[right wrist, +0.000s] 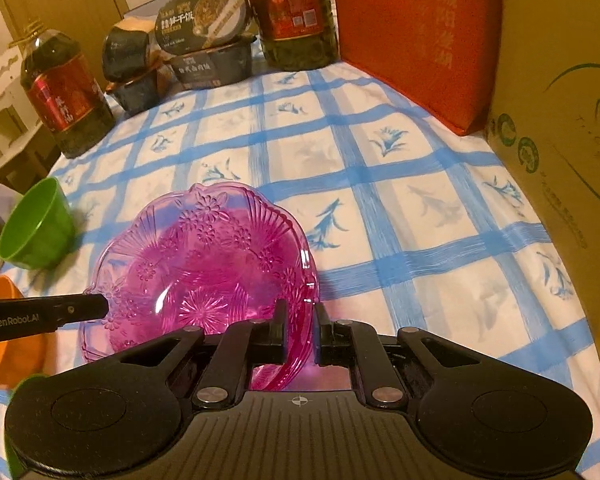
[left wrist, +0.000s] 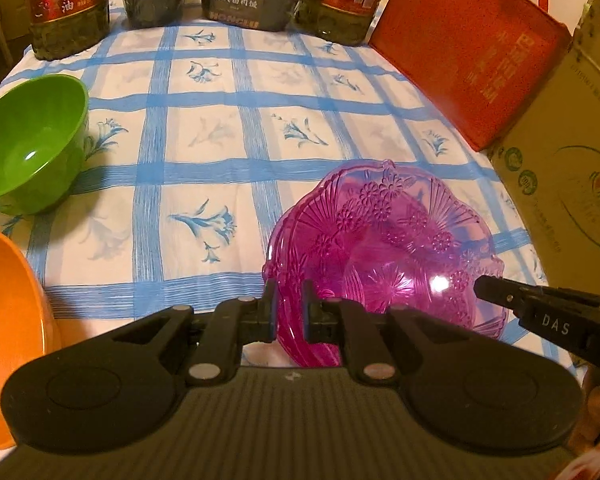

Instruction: Organize plates and bowls

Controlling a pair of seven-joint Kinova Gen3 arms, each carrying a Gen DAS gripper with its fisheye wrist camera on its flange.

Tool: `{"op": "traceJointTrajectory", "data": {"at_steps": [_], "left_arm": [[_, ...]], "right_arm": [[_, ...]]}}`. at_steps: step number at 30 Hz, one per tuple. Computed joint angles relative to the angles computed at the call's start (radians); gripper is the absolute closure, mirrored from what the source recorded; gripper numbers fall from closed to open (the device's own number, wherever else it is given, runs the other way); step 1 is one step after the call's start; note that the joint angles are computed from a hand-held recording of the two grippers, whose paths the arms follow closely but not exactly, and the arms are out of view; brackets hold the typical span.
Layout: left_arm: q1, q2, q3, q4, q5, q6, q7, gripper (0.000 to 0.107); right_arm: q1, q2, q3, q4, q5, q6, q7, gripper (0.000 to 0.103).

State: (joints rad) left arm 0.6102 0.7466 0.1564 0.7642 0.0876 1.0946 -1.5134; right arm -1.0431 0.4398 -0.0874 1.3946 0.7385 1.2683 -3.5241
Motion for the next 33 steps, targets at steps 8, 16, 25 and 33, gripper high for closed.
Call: {"op": "traceJointTrajectory", "data": {"at_steps": [8, 16, 25, 33], "left_arm": [[0.01, 0.018, -0.007, -0.028, -0.011, 0.014, -0.002, 0.098], [-0.002, -0.023, -0.001, 0.046, 0.001, -0.06, -0.012, 0.086], [-0.091, -0.227, 0.049, 0.341, 0.088, -0.229, -0.017, 0.082], [-0.196, -0.435, 0.088, 0.616, 0.198, -0.345, -0.062, 0.071]], "right_arm": [[0.011, 0.015, 0.006, -0.003, -0.01, -0.012, 0.002, 0.092], [-0.025, -0.014, 0.017, 0.061, 0.06, -0.047, -0.116, 0.052], [-0.141, -0.026, -0.035, 0.004, 0.125, 0.106, -0.288, 0.052], [-0.255, 0.04, -0.043, -0.161, 0.119, 0.257, -0.283, 0.05]]}}
